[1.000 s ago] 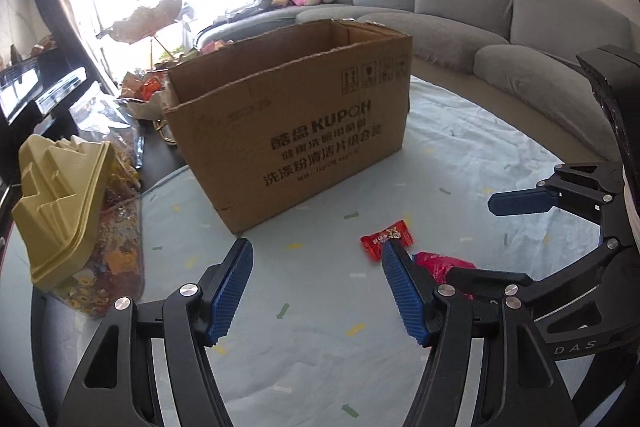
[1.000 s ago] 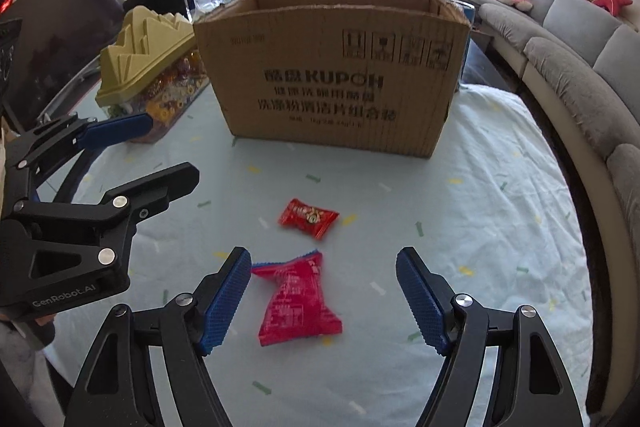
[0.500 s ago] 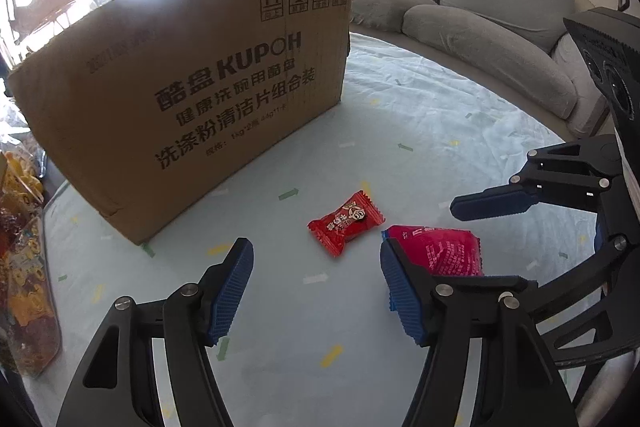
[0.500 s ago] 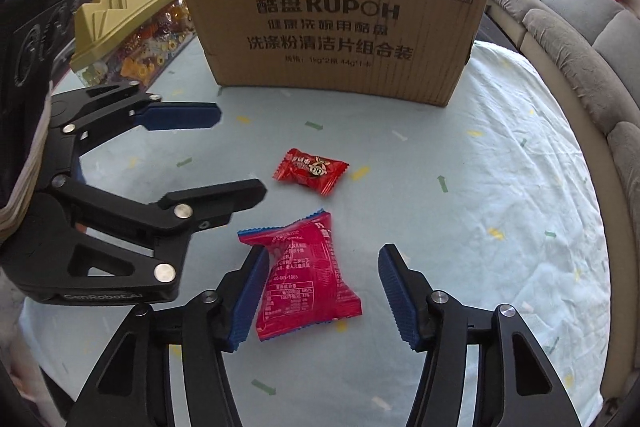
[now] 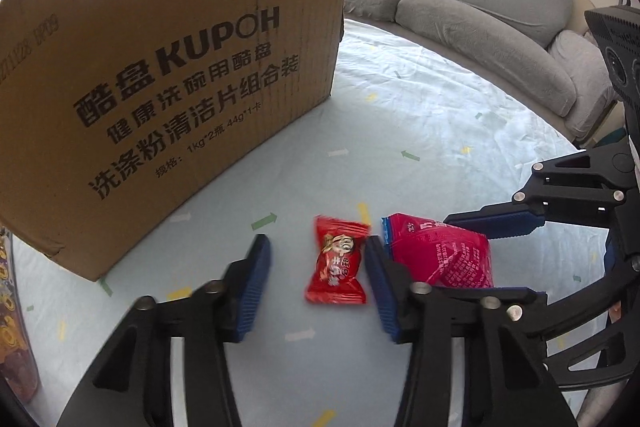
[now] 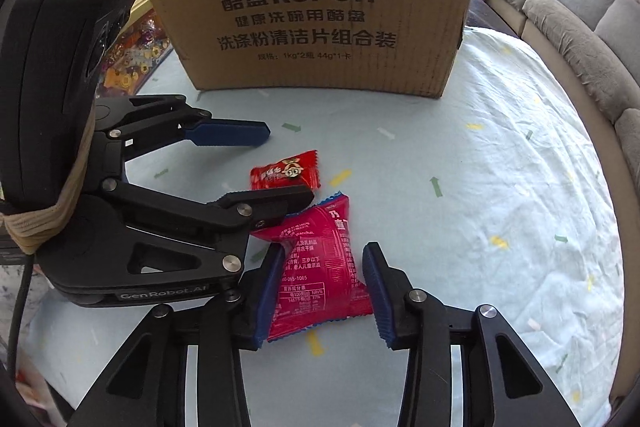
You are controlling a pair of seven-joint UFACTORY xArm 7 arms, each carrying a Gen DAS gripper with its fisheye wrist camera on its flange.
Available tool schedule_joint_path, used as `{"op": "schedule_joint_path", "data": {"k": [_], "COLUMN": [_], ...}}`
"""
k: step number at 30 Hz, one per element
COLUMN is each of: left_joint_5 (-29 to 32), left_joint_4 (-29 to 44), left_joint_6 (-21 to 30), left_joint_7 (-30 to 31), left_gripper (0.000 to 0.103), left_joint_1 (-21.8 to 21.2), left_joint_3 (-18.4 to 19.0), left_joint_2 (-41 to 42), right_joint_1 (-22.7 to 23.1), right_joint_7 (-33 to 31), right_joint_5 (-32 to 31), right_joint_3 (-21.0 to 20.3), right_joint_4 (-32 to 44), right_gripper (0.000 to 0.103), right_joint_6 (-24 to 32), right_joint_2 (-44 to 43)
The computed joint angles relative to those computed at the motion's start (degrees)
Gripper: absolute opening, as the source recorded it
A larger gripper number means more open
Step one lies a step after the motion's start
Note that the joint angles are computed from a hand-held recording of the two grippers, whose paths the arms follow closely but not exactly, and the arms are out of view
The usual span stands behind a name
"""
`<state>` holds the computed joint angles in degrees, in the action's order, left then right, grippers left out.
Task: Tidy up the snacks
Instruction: 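Grasp the small red candy with left tool while right tool grasps pink bag, then carry the red candy and pink bag up over the box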
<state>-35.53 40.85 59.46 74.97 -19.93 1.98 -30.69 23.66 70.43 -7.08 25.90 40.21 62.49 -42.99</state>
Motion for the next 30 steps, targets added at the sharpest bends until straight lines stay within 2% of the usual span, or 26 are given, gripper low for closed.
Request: {"op": "schedule_joint_path", "data": {"k": [2, 8, 12, 30], "left_joint_5": [0.1, 0.1, 0.3, 2.7], "left_joint_4": [0.1, 0.9, 0.2, -2.6], "left_joint_6": [0.3, 3.0, 3.4, 1.4], "left_joint_7": [-0.6, -4.1, -7.9, -21.9], "left_gripper": [0.022, 0.019, 0.019, 0.019], "left_joint_1": [0.1, 1.0, 2.4, 3.9], "left_joint_3": [-0.1, -0.1, 0.6, 2.7], "left_joint_2": [0.0, 0.1, -3.0, -15.5], "right_joint_1": [-0.1, 0.1, 0.4, -2.6], "right_joint_7": [0.1, 0.6, 0.0, -1.9], "right_joint_5": [-0.4, -0.7, -0.7, -3.3], "right_joint_3": [0.3, 0.7, 0.0, 2.0], "right_joint_4": [0.0, -0.5, -2.0, 0.2], "right_gripper": [0.039, 0.037, 0.036, 0.036], "right_joint_6": [-0.2, -1.1, -1.8, -1.9], "right_joint_2": [0.0, -0.4, -2.4, -7.3]}}
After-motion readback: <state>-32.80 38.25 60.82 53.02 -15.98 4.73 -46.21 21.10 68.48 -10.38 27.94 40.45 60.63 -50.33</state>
